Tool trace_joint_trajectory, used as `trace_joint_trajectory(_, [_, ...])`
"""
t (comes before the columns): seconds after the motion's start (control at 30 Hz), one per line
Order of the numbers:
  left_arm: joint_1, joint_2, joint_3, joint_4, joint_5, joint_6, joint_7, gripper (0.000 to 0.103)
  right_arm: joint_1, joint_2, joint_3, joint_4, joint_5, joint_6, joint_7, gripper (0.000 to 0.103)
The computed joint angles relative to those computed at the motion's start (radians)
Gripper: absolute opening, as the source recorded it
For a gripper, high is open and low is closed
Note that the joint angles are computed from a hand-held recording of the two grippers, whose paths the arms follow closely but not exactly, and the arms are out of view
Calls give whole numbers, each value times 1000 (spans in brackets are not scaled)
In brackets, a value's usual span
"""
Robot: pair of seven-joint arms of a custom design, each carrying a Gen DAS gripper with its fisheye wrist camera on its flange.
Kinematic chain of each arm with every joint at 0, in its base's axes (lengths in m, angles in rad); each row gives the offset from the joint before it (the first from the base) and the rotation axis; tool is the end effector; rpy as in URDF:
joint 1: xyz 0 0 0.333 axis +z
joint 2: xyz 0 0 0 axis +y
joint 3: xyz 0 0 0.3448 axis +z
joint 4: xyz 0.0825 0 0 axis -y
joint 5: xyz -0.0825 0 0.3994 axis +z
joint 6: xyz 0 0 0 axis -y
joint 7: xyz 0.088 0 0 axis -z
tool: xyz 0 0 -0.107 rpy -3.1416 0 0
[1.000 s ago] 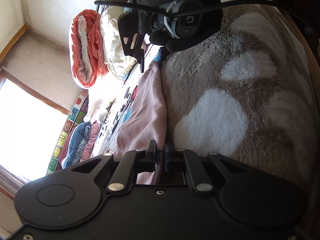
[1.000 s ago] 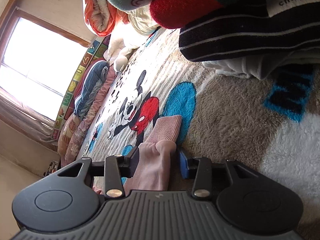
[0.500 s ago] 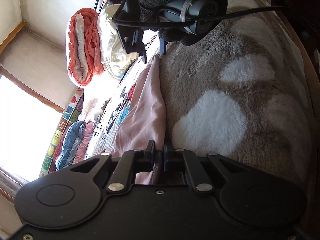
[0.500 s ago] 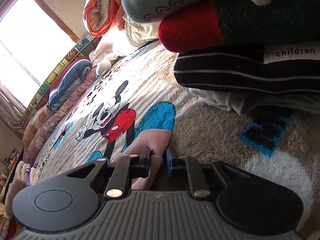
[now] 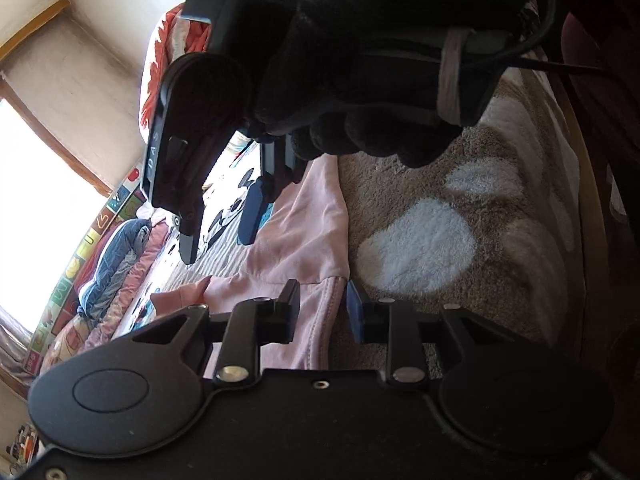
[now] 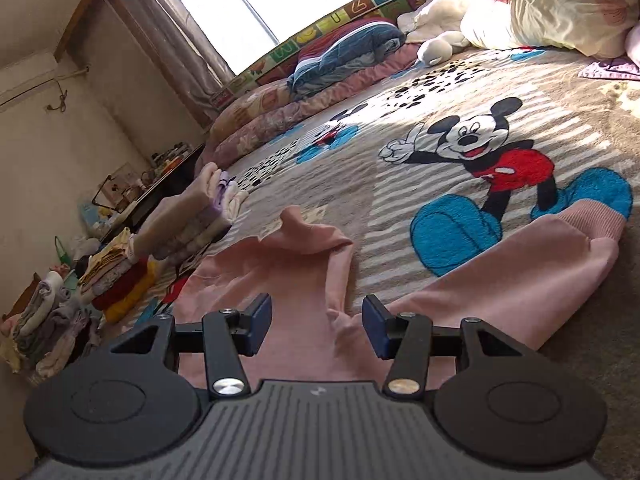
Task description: Fold clothes
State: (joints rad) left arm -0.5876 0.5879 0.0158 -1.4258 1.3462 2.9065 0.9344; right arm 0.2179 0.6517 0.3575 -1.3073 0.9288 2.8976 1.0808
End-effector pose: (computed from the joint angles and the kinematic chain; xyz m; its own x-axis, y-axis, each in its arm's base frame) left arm 0.6175 -0.4712 0.4359 -0.5311 -0.5339 -0.6579 -0.0679 0.8008 -0.5950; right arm 0.7389 0.3179 0.4792 0.3388 -0.7031 -0.6252 -0.7162 0.2383 -0.6560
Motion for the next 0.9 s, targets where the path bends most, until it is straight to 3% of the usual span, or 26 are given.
trace_joint_trajectory(0.07, [34,12,-38,-3,-104,-16,69,32,17,34,-24,31,-53,-58,113,50])
trace_joint_trajectory(0.13, [34,20,-26,-2,-131,4,56,32,40,50,-58,20,-18,16,192,48])
trace_joint_trajectory(0.2, [40,24,-38,4,-190,-2,94,32,7,80,-9,18,53,122,230,31])
trace_joint_trajectory(0.27, [34,30,-30,9,-218,5,108,32,-21,96,35,21,87,210,245,29])
trace_joint_trajectory(0.3, [28,33,-22,11,-223,11,110,32,-18,101,27,27,72,226,269,30])
trace_joint_trajectory(0.37, [18,35,-10,13,-233,13,118,32,42,94,-78,32,-8,214,374,32])
trace_joint_trajectory(0.5, [11,25,4,-5,-237,28,116,32,130,89,-231,18,-77,301,546,58])
trace_joint_trajectory(0.57, [12,23,5,-8,-245,34,123,32,157,79,-292,-5,-96,324,615,58])
trace_joint_trajectory(0.63, [18,20,2,-11,-256,46,136,32,93,52,-214,-64,-225,372,658,60])
trace_joint_trajectory(0.7, [22,11,4,-22,-262,61,146,34,-40,27,-39,-143,-461,408,706,59])
trace_joint_trajectory(0.83, [19,-31,21,-77,-253,106,112,39,-328,58,310,-262,-1114,452,1028,54])
trace_joint_trajectory(0.9, [21,-51,23,-108,-248,117,98,40,-424,115,479,-293,-1165,468,981,53])
